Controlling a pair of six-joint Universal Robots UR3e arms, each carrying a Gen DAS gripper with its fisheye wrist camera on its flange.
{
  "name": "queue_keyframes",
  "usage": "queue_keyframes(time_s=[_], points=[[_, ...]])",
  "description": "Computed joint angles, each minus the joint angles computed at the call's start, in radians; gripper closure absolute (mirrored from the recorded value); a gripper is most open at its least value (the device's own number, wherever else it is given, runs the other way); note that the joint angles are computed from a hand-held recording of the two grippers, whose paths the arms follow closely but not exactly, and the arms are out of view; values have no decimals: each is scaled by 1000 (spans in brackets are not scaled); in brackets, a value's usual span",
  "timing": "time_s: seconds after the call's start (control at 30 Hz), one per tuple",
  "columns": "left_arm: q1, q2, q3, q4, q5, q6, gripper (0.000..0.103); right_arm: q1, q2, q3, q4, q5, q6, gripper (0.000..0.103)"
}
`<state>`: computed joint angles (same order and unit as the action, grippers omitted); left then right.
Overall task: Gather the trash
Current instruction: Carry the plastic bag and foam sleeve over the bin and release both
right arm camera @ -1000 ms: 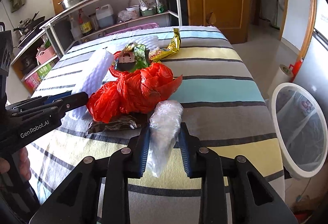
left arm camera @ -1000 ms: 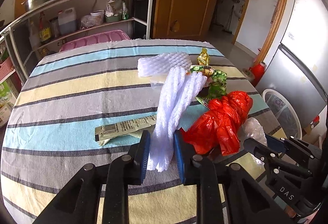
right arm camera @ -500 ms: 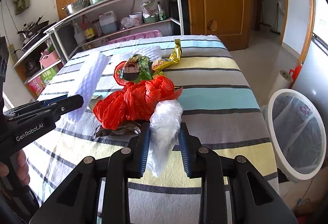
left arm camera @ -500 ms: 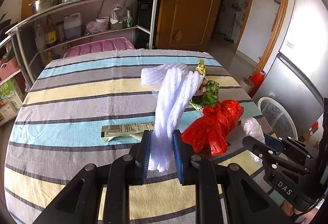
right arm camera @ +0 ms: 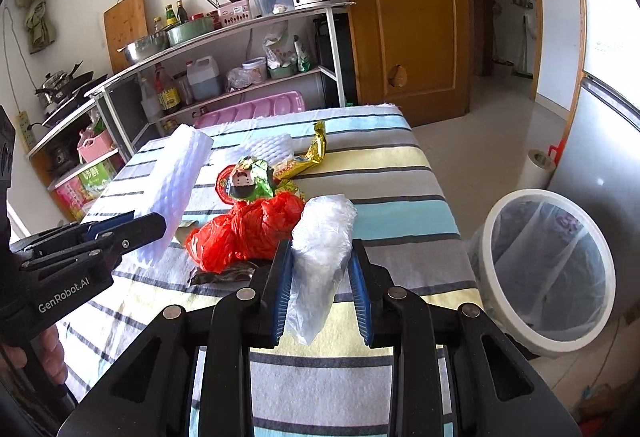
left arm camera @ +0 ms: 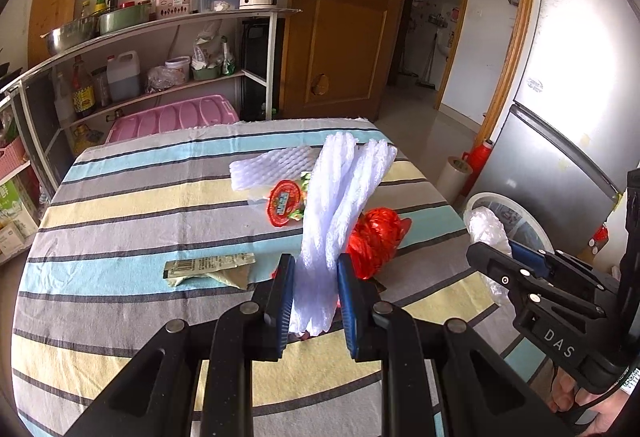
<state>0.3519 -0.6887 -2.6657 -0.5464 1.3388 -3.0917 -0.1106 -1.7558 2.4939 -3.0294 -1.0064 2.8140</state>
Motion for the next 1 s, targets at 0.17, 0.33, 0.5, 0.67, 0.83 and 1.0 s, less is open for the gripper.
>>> queue_keyframes(time_s=[0.17,0.33,0.5,0.67,0.83,1.0], points=[[-258,-283,63,257,193,-134,81,-94,-105,33,77,46,-38,74],[-398,-455,129,366,277,-190,81,-198,-199,53,171,92,-90,74],[-529,-623,219,445,366,-226,81,-308,-288,64,278,131,-153,74],[-621,-777,346,473,390,-246,81,-436,-364,65,391,168,-232,74],[-701,-953,512,469,387,-253,81,-569,-408,51,495,199,-315,74],[-754,-1112,657,477,361,-258,81,-666,-362,22,500,193,-364,74]])
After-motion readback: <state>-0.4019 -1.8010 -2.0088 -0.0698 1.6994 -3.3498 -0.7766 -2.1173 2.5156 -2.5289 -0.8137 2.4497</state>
